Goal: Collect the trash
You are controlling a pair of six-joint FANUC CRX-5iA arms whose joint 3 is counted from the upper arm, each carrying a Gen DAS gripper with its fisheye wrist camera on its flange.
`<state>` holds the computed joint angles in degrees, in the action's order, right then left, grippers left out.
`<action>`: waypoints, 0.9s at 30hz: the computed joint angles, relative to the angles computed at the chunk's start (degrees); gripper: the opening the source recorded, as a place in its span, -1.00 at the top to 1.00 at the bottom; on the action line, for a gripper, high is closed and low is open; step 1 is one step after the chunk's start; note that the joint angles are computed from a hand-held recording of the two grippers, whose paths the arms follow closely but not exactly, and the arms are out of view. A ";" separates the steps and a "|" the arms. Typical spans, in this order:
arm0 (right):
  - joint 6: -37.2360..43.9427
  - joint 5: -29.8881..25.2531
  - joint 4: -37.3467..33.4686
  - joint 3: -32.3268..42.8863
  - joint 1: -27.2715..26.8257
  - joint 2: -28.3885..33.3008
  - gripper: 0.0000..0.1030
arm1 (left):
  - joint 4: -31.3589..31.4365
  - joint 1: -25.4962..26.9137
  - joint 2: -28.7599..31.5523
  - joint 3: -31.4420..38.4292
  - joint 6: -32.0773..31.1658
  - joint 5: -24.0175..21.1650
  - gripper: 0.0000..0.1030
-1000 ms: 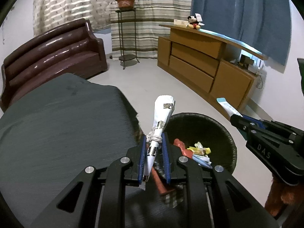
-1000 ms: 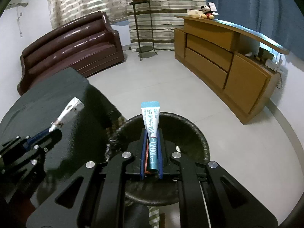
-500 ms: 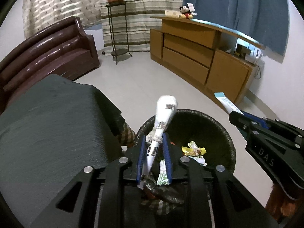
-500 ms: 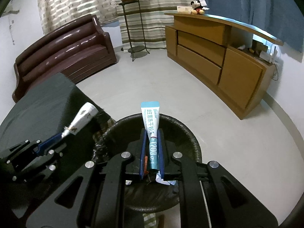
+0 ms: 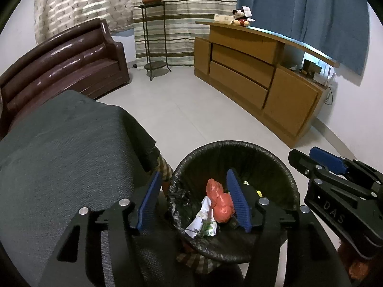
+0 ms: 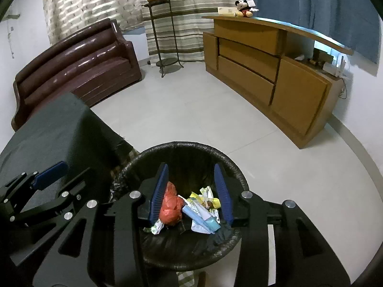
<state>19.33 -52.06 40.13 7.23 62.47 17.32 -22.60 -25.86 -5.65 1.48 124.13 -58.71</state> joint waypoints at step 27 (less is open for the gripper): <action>-6.20 -4.68 5.89 -4.41 4.62 -3.81 -0.28 | -6.33 -2.98 -8.49 -4.05 6.13 -3.00 -0.44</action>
